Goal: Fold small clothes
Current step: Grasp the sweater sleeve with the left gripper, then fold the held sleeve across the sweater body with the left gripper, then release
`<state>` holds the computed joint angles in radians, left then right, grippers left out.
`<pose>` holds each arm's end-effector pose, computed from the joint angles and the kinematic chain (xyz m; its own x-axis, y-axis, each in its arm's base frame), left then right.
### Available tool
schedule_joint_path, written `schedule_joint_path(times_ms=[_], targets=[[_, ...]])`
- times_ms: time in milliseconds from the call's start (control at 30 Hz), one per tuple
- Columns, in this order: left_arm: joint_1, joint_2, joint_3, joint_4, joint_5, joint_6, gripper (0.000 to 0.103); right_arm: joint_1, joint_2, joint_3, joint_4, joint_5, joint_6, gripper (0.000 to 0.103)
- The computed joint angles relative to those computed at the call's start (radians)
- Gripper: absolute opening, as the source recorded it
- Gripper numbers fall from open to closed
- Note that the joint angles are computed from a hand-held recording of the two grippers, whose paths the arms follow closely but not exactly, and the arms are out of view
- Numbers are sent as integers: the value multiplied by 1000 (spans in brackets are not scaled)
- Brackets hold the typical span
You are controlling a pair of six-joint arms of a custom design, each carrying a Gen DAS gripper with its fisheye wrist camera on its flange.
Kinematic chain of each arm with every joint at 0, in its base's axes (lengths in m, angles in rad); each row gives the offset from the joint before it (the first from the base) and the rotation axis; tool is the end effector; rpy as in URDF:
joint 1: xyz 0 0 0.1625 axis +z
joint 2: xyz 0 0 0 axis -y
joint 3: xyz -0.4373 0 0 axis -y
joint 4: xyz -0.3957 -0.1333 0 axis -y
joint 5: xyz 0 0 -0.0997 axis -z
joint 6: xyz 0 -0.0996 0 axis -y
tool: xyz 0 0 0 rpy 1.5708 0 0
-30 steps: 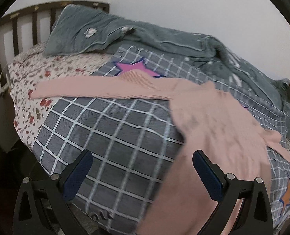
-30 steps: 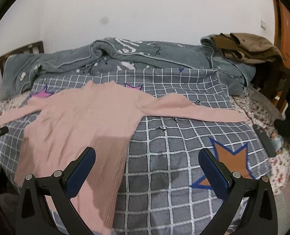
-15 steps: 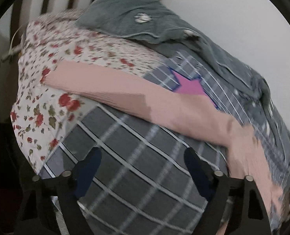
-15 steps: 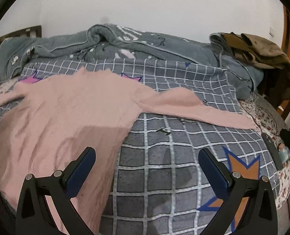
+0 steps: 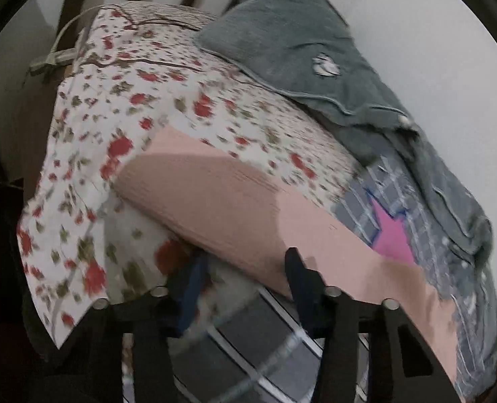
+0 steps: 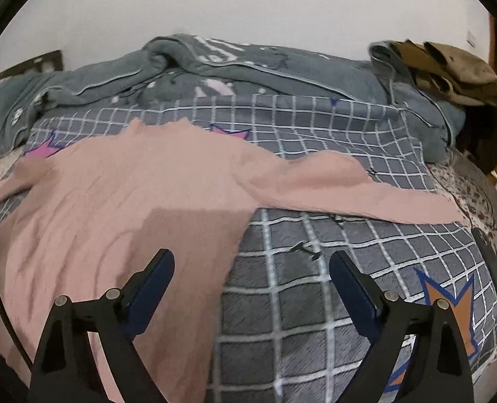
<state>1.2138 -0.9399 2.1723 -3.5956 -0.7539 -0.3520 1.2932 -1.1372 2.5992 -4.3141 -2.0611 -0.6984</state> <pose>0.0155 -0.5478 0.1655 -0.8569 -0.4588 -0.2350 -0.0533 0.5323 -0.8449 -0.0099 -0.3500 0.2364 -0.6054 0.3410 0.7192 -0.4061 0.6448 -0.6476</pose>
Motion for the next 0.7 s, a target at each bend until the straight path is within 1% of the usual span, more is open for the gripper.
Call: schedule_joint_path(times_ms=[33, 67, 100, 133, 167, 200, 300, 333, 367, 400, 433, 500, 533, 633, 700], targets=[[-1, 5, -17, 25, 44, -11, 24, -9, -9, -2, 10, 4, 5, 92], [-3, 10, -24, 22, 71, -12, 11, -17, -19, -5, 24, 5, 8, 92], [-3, 12, -31, 14, 79, -4, 8, -24, -27, -8, 35, 5, 6, 92], [-8, 11, -35, 18, 87, 5, 7, -35, -34, -9, 40, 7, -1, 92], [-21, 16, -43, 19, 120, 23, 7, -45, -41, -9, 43, 14, -6, 92], [-42, 30, -49, -9, 165, 55, 7, -59, -49, -8, 46, 23, -13, 92], [-123, 82, -79, -96, 288, 182, 7, -100, -92, -4, 87, 55, -12, 92], [-154, 100, -95, -120, 312, 229, 6, -127, -126, 0, 131, 79, 7, 92], [-175, 107, -98, -131, 319, 252, 6, -144, -150, 3, 160, 97, 19, 92], [-205, 122, -112, -143, 328, 288, 6, -177, -186, 9, 196, 134, 36, 92], [-238, 145, -130, -159, 336, 335, 6, -195, -202, 12, 206, 153, 42, 92], [-294, 179, -154, -166, 351, 396, 6, -244, -241, 18, 220, 197, 45, 92], [-328, 202, -172, -147, 336, 413, 6, -260, -253, 19, 224, 210, 44, 92], [-394, 242, -208, -42, 286, 377, 6, -345, -320, 31, 251, 293, 44, 92], [-433, 282, -255, 57, 233, 336, 6, -399, -370, 34, 293, 349, 41, 92]])
